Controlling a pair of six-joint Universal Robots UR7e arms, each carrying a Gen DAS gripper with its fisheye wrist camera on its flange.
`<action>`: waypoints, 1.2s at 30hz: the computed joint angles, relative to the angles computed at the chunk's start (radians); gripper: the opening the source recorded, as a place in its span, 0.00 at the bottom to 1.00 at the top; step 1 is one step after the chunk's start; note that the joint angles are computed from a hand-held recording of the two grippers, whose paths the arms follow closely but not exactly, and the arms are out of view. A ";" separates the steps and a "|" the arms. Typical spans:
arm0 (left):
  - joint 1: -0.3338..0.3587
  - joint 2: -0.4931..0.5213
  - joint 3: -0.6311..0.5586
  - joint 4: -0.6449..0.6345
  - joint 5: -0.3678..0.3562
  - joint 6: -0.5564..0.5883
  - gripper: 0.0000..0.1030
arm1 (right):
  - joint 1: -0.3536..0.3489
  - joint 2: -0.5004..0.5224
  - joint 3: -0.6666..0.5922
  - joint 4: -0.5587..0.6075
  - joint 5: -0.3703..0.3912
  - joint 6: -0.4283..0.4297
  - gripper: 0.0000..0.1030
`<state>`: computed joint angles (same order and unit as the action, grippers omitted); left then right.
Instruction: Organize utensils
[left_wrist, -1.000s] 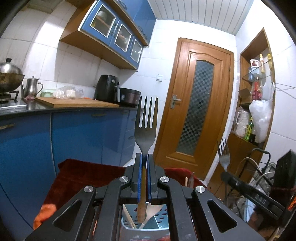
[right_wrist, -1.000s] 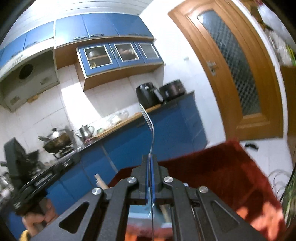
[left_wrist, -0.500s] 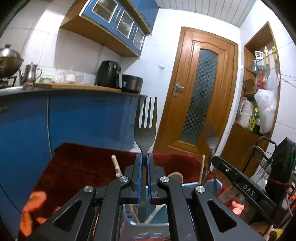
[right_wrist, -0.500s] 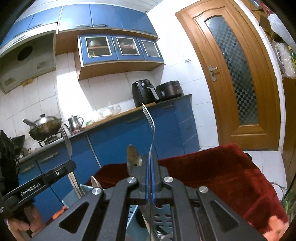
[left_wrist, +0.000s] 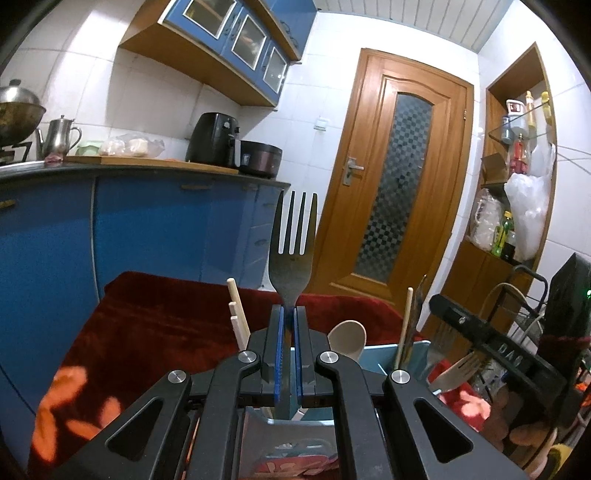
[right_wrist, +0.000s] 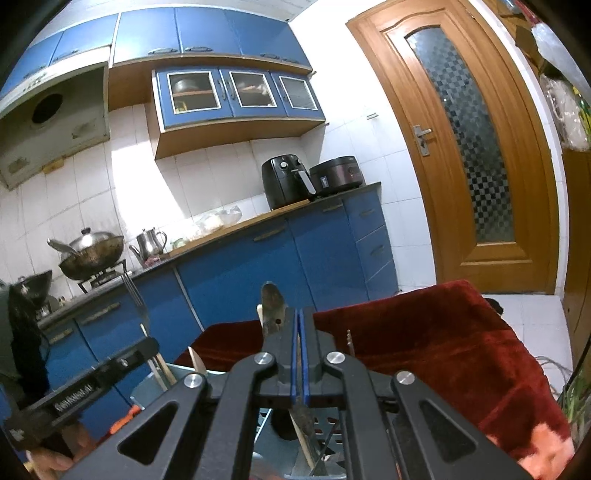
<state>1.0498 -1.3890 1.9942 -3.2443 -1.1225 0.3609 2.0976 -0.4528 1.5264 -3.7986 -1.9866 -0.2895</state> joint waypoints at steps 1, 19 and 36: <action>0.001 0.001 -0.001 0.002 0.000 0.001 0.05 | 0.002 -0.004 0.004 -0.002 -0.002 0.000 0.03; -0.049 -0.084 0.052 0.098 0.062 -0.037 0.30 | 0.032 -0.088 0.130 0.036 0.028 0.094 0.15; -0.227 -0.339 0.192 0.265 0.268 -0.132 0.33 | 0.162 -0.168 0.246 0.055 -0.035 0.149 0.22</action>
